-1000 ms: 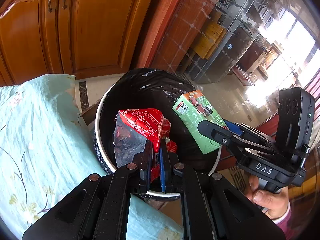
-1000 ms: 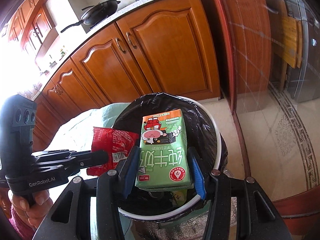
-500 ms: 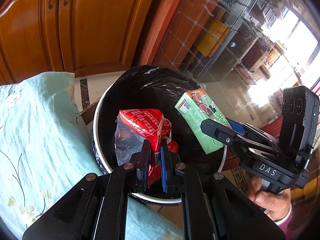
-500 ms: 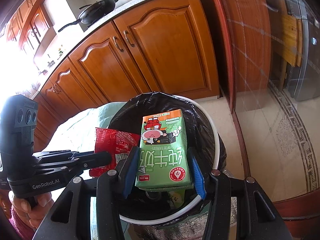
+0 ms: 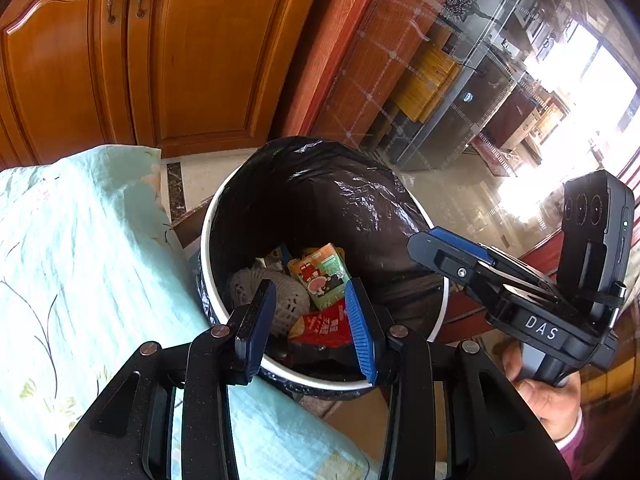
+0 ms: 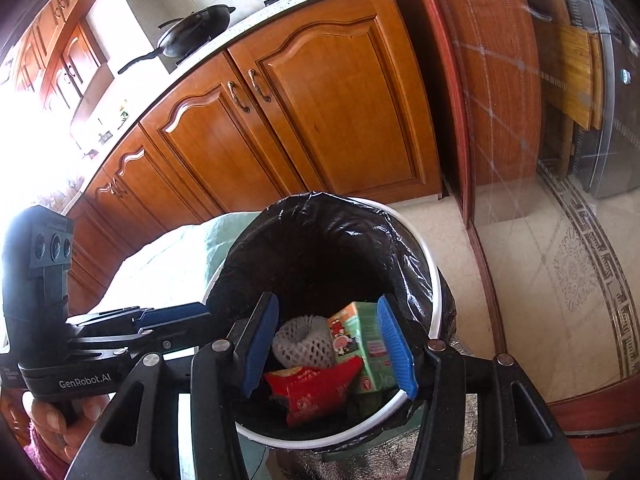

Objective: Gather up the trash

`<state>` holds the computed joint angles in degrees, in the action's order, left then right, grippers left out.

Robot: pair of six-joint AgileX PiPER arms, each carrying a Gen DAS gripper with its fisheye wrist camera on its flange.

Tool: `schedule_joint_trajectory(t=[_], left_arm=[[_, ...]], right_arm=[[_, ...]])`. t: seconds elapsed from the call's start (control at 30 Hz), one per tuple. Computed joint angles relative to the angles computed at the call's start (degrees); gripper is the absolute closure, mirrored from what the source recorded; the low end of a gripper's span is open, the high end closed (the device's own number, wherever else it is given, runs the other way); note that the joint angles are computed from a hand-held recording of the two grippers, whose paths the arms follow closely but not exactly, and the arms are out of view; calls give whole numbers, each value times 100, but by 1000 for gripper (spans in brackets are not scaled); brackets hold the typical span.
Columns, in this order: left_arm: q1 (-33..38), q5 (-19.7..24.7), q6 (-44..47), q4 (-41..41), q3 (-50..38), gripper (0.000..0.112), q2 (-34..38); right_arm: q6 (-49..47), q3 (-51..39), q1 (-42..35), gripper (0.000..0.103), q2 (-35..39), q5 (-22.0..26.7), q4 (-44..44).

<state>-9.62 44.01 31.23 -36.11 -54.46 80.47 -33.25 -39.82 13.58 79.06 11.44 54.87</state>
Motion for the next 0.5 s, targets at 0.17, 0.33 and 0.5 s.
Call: schedule_joint_trajectory(t=[0.17, 0.33, 0.5], left_arm=[[24, -8, -55, 68, 183, 77, -327], [69, -141, -172, 225, 519, 71, -911], [241, -159, -202, 286, 862, 68, -1486]], right_arm=[[161, 90, 127, 50, -200, -63, -66], [214, 317, 360, 50, -508, -265, 61], [989, 534, 710, 50, -780, -521, -478]])
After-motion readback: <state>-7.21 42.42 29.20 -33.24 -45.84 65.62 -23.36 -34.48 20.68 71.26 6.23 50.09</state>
